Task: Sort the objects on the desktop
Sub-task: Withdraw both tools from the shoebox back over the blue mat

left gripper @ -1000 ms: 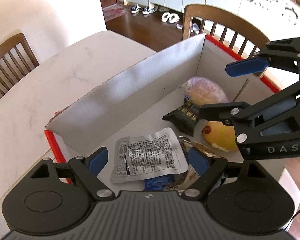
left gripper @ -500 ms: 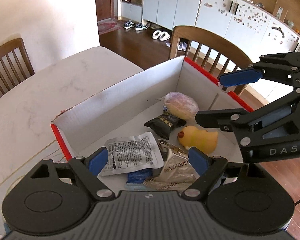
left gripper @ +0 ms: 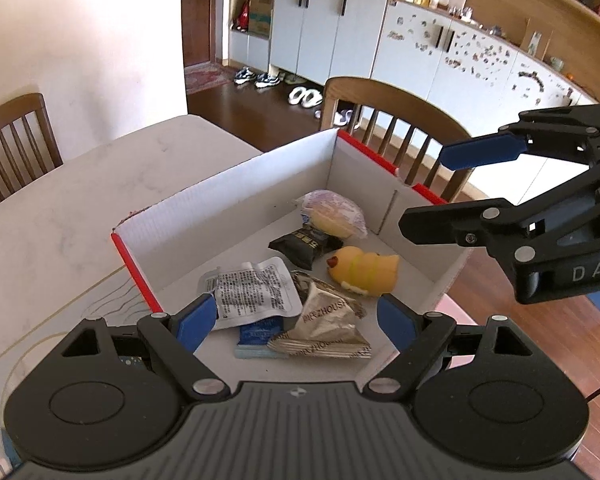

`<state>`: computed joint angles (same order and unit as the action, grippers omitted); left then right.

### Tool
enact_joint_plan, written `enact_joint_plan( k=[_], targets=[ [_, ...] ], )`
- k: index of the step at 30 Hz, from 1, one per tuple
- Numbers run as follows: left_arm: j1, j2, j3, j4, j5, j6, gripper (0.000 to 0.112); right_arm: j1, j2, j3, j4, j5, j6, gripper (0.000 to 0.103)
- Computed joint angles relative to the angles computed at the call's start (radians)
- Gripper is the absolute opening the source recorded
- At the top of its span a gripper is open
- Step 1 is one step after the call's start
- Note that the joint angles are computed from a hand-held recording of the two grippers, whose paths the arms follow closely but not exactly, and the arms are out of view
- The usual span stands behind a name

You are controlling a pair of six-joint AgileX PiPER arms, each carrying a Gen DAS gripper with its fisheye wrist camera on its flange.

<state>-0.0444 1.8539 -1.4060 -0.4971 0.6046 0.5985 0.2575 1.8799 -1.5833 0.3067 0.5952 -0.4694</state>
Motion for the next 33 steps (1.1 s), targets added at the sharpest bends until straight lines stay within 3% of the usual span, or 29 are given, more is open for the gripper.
enact_joint_plan(
  k=[13,19,22,27,33],
  targets=[
    [0.107,-0.208,0.25,-0.277,-0.013,0.32,0.088,0.1,-0.167,0.211,-0.132,-0.157,0.186,0.072],
    [0.191,-0.292,0.35,-0.383,0.024,0.45,0.088,0.173,-0.196,0.261,-0.278,-0.195,0.368,0.075],
    [0.245,-0.322,0.382,-0.42,0.055,0.5,0.096,0.208,-0.208,0.281,-0.342,-0.209,0.459,0.076],
    [0.342,-0.358,0.421,-0.471,0.114,0.577,0.097,0.271,-0.219,0.304,-0.485,-0.228,0.628,0.078],
    [0.453,-0.38,0.45,-0.504,0.173,0.663,0.099,0.338,-0.215,0.314,-0.612,-0.234,0.798,0.086]
  ],
)
